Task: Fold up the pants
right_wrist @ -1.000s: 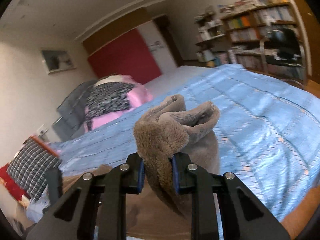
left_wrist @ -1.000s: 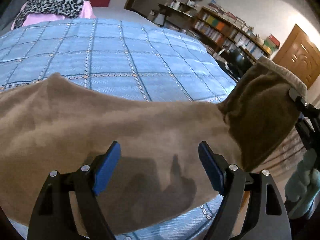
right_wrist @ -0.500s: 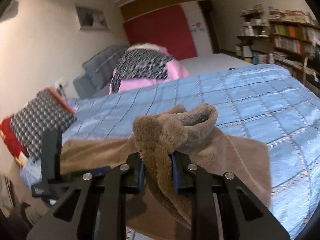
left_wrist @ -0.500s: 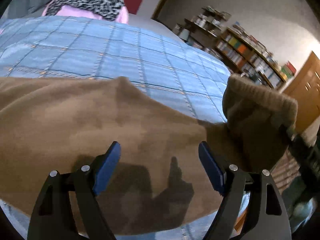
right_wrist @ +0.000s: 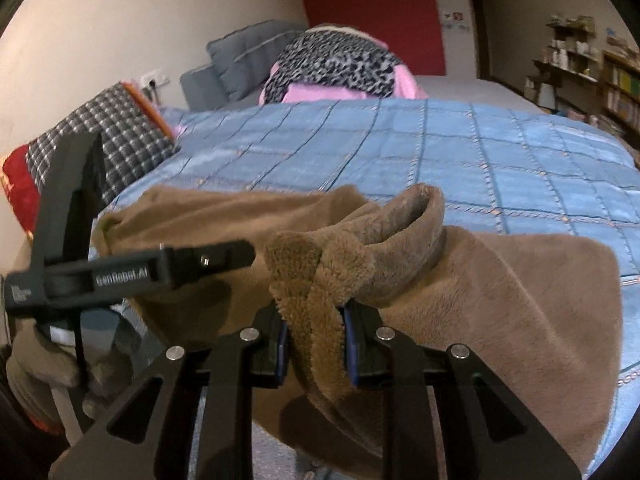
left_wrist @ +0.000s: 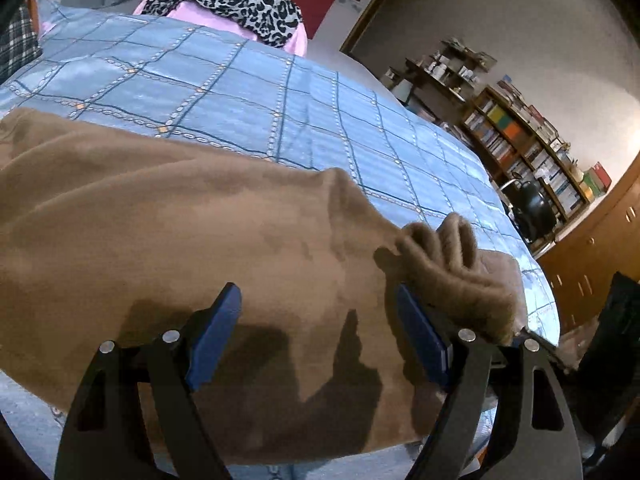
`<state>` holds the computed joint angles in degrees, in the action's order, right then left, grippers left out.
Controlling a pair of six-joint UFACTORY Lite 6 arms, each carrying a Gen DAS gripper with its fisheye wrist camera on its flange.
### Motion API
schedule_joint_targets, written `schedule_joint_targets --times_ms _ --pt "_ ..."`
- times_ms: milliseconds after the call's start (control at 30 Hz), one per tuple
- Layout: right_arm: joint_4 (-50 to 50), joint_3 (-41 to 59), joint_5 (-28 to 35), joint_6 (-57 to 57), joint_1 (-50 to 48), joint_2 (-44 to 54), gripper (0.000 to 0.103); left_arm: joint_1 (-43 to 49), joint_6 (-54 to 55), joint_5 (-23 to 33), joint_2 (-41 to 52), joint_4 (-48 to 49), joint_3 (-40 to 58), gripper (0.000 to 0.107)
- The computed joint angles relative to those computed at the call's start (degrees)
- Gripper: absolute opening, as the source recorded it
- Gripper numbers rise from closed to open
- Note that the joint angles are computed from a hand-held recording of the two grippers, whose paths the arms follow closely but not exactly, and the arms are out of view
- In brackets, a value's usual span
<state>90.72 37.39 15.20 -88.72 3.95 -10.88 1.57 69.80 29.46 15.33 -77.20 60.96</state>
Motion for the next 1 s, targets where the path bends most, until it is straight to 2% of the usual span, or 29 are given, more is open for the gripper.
schedule_joint_targets --times_ms 267,433,467,533,633,733,900,1000 --pt "7.37 -0.46 -1.30 -7.34 3.80 3.34 0.021 2.63 0.89 -0.43 -1.09 -0.66 -0.88 0.081" --pt "7.07 0.61 1.74 -8.22 2.77 7.54 0.030 2.77 -0.10 -0.82 -1.84 0.29 -1.37 0.081" --pt "6.42 0.60 2.49 -8.09 2.41 7.86 0.033 2.65 -0.55 -0.78 -2.00 0.67 -1.33 0.081" --pt "4.59 0.06 5.66 -7.42 1.38 7.70 0.048 2.40 -1.00 -0.86 -2.44 1.00 -1.38 0.081" --pt "1.22 -0.44 9.65 -5.52 0.81 7.51 0.057 1.85 -2.02 -0.70 -3.24 1.68 -1.27 0.081" --pt "-0.80 -1.39 12.11 -4.32 -0.29 6.62 0.057 0.54 -3.21 -0.61 -4.91 2.31 -1.14 0.082" --pt "-5.28 -3.31 20.60 -2.08 -6.35 4.66 0.056 -3.03 -6.98 0.60 -6.54 4.31 0.46 0.082" --pt "-5.54 -4.00 22.31 -2.62 -7.95 4.63 0.056 -7.32 -8.69 0.48 -5.69 5.33 2.47 0.086"
